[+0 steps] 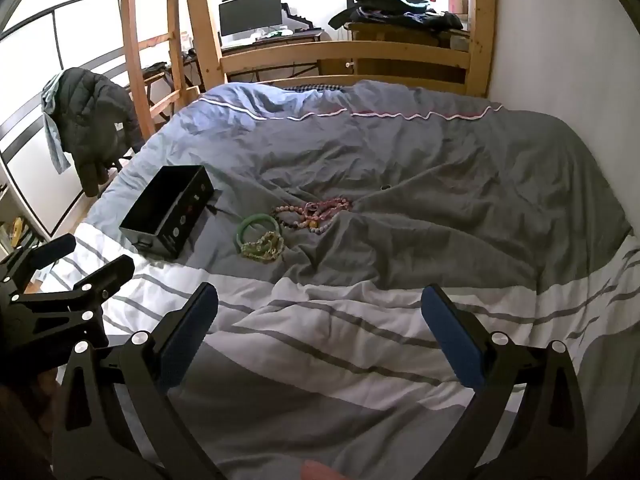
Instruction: Organize jewelry
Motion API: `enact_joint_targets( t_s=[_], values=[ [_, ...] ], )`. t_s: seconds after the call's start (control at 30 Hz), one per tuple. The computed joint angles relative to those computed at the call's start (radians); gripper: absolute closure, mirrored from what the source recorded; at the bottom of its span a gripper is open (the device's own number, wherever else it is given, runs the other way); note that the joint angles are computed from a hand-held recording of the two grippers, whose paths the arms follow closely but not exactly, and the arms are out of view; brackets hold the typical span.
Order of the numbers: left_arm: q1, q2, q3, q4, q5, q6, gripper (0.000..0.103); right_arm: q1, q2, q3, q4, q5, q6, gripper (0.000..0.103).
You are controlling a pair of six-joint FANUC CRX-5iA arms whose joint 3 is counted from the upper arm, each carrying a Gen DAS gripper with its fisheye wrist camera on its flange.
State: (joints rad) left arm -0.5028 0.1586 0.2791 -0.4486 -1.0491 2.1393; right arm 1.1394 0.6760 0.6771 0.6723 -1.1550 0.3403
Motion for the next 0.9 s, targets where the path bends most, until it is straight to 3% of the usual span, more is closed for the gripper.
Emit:
enact_joint_targets(
  t_s=[0.03, 0.43, 0.9],
  values=[
    [0.001, 0.001, 0.002, 0.002, -0.004, -0.003, 0.005, 0.002, 0.019, 0.036, -0.011, -0.033, 0.027, 0.003],
    [-0.002, 0.003, 0.004, -0.001, -0.008, -0.002, 0.005, 0.01, 0.046, 0.078, -0.01, -0.05, 0.034, 0.003],
    [0.005, -0.007, -0.01, -0.002, -0.005, -0.009, 0.005, 0.002, 0.03, 0.052, -0.023, -0.033, 0.037, 0.003]
  ],
)
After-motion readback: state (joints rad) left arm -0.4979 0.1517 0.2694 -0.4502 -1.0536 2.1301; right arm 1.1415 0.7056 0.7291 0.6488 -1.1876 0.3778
